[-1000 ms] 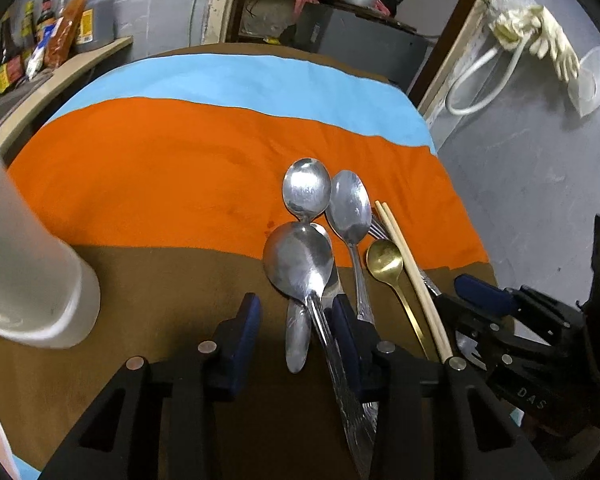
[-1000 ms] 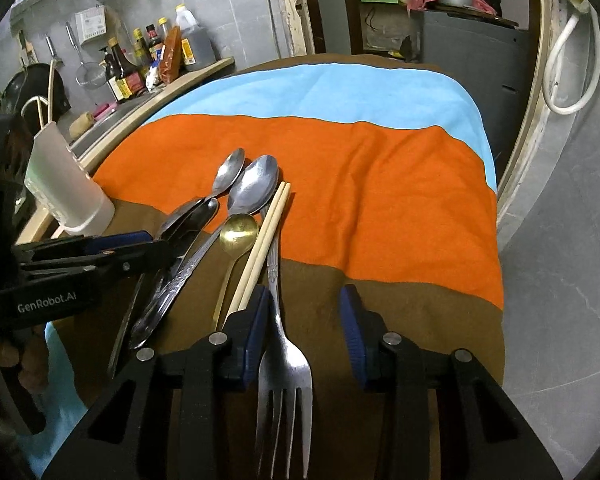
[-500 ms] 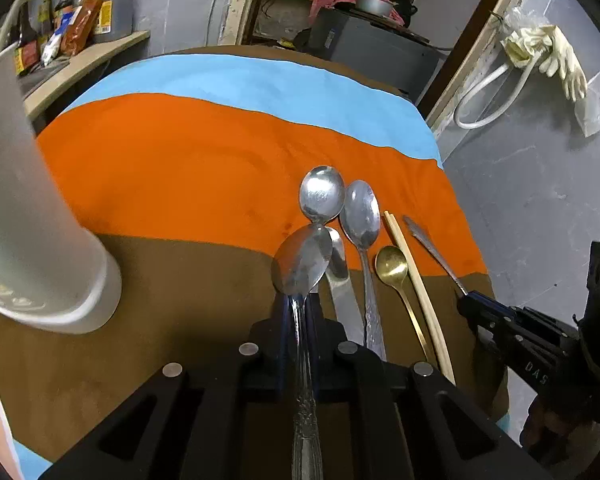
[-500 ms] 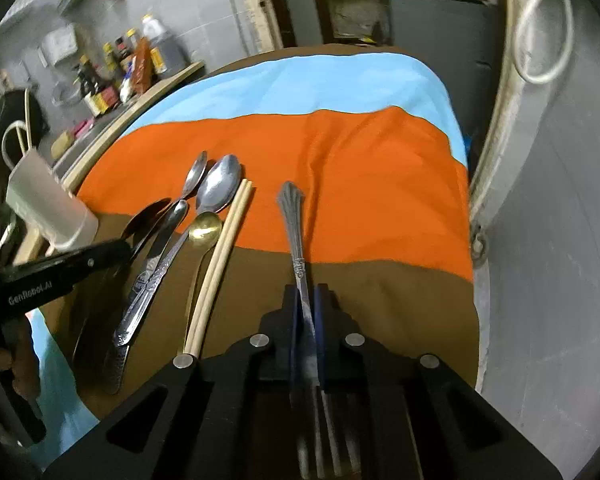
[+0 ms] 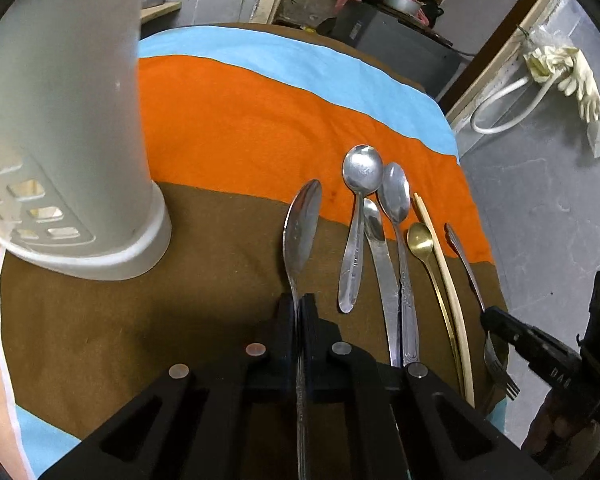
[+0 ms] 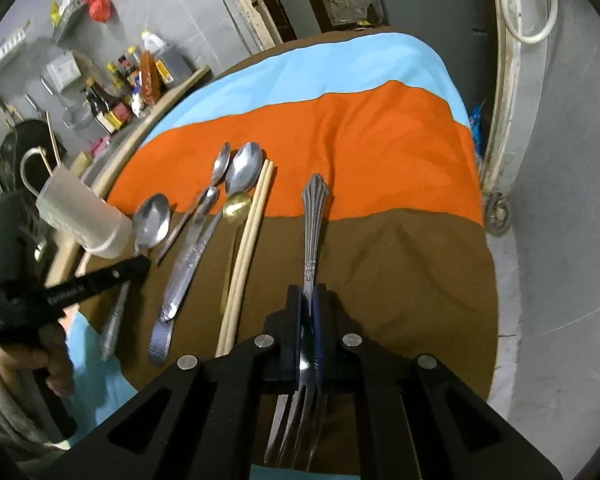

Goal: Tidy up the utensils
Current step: 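Grasp a silver spoon with the left tool while the right tool grasps an ornate silver fork, then lift the spoon with the left tool while the right tool lifts the fork toward the caddy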

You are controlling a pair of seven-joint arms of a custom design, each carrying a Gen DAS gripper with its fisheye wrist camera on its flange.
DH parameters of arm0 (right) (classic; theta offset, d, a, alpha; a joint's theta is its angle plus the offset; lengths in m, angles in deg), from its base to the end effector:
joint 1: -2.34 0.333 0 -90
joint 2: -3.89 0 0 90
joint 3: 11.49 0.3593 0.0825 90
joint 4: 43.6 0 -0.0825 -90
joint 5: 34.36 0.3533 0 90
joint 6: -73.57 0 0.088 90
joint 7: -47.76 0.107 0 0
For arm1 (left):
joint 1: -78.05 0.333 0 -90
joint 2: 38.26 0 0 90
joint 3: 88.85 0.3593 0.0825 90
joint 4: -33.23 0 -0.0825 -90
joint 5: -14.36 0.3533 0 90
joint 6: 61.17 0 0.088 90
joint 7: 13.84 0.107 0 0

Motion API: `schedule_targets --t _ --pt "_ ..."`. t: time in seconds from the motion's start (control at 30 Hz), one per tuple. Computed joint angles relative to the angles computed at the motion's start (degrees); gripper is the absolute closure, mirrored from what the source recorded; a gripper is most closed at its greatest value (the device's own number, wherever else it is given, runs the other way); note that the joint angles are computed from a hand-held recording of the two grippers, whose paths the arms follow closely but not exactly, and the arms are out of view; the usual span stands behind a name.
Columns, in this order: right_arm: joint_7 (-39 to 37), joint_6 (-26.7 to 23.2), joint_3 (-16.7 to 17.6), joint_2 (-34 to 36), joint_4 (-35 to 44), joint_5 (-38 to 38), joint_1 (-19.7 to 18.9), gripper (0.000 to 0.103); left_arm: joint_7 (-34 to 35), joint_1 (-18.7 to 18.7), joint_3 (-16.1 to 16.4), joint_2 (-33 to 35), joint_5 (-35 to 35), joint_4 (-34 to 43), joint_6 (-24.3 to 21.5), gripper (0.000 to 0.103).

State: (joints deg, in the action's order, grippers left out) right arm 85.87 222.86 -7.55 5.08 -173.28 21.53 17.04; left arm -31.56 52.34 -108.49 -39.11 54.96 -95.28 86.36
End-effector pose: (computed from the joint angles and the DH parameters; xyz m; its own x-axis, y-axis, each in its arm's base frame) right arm 0.5006 0.1503 0.4410 0.4958 -0.7886 -0.3638 -0.8139 -0.2758 -0.5115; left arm 0.3600 -0.3809 0.4685 0.4230 -0.8458 0.3252 -0.7236 -0.5313 -0.4406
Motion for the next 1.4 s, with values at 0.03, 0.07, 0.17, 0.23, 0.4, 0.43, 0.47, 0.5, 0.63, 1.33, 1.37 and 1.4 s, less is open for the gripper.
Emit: schedule_targets --t 0.03,0.07,0.17,0.23,0.4,0.43,0.47,0.5,0.63,1.33,1.37,1.4 --pt "-0.44 -0.43 -0.11 0.27 0.30 0.39 -0.16 0.098 0.27 0.11 0.14 0.10 -0.18 -0.06 0.51 0.099" --pt "-0.89 -0.90 -0.13 0.84 0.95 0.55 -0.26 0.098 0.32 0.21 0.25 0.14 -0.27 -0.10 0.91 0.099" --pt "-1.42 -2.43 0.06 2.82 3.26 -0.09 -0.71 0.098 0.84 0.67 0.70 0.50 -0.82 -0.06 2.33 0.099" --pt "-1.12 -3.67 0.21 4.10 4.95 -0.66 -1.22 0.097 2.45 0.85 0.94 0.85 -1.85 0.28 2.61 0.099" --pt "2.49 -6.35 1.03 7.26 8.96 -4.80 -1.96 0.096 5.87 0.75 1.03 1.17 -4.51 0.96 1.74 0.099" --pt "3.55 -7.15 1.13 7.77 9.65 -5.53 -2.14 0.096 6.33 0.75 1.09 1.27 -4.98 1.10 1.73 0.099" --pt "4.46 -7.98 1.20 8.16 10.19 -5.90 -2.43 0.096 6.40 0.73 1.14 1.31 -5.15 1.12 1.80 0.099" --pt "5.21 -8.76 1.28 8.46 10.60 -5.95 -2.76 0.096 6.43 0.73 1.20 1.31 -5.38 1.09 1.93 0.099" --pt "8.87 -11.32 1.57 9.50 11.91 -6.44 -3.46 0.096 7.37 0.79 1.41 1.62 -6.86 1.38 2.25 0.099" --pt "41.41 8.53 1.11 1.34 0.45 -57.38 6.91 0.097 11.86 0.75 1.53 1.39 -11.50 1.60 1.74 0.099" --pt "43.83 8.53 1.34 0.88 0.07 -60.49 7.14 0.097 11.92 0.77 1.51 1.50 -11.56 1.72 1.74 0.099" --pt "43.58 8.23 1.73 0.69 0.14 -60.14 7.02 0.097 11.95 0.78 1.51 1.48 -11.59 1.68 1.87 0.099"
